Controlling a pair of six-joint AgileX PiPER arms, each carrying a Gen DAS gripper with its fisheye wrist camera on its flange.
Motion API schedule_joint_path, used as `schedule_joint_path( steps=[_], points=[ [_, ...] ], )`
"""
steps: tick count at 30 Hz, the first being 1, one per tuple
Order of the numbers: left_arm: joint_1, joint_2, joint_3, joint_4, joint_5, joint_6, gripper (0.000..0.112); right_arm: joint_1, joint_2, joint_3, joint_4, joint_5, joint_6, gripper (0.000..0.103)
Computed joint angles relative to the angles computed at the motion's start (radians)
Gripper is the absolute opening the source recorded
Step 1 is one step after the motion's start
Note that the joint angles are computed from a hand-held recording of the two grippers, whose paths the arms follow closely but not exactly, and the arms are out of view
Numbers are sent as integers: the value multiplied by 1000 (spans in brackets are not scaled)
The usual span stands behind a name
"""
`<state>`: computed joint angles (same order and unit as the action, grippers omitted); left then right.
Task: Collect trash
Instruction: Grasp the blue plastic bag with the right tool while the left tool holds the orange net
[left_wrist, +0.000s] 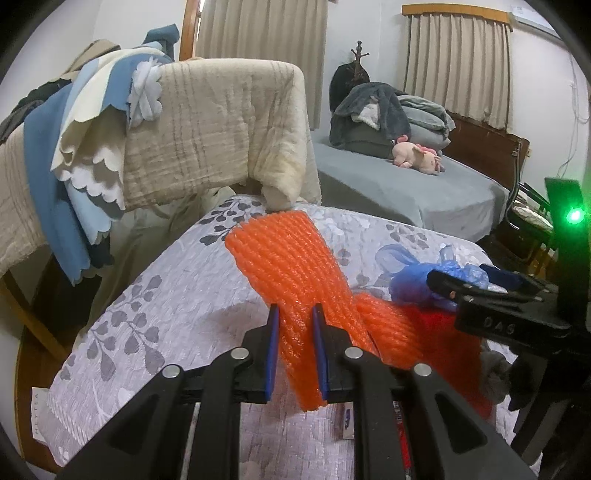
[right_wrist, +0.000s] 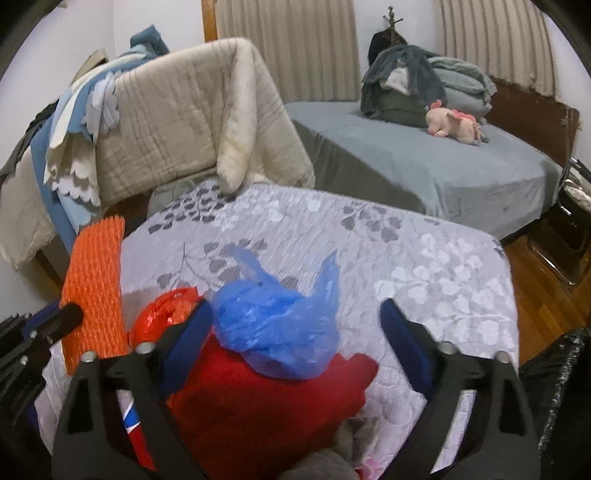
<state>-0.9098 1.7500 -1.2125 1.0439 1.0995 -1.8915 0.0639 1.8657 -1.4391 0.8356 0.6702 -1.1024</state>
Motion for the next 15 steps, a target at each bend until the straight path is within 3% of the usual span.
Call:
schedule_joint_path(
  steps=[3, 5, 8, 15],
  points=[
    [0, -3, 6, 4, 0, -6, 17, 4, 12, -8, -15, 28, 10, 68],
    [1, -4, 8, 6, 0, -8, 17, 1, 18, -18, -17, 65, 5, 51],
    [-2, -4, 2, 8, 3, -6, 17, -3, 8, -9, 1, 86, -28, 45],
    [-24, 8, -40, 11, 29, 14, 17, -37, -24, -7, 56, 117, -59, 43]
  ],
)
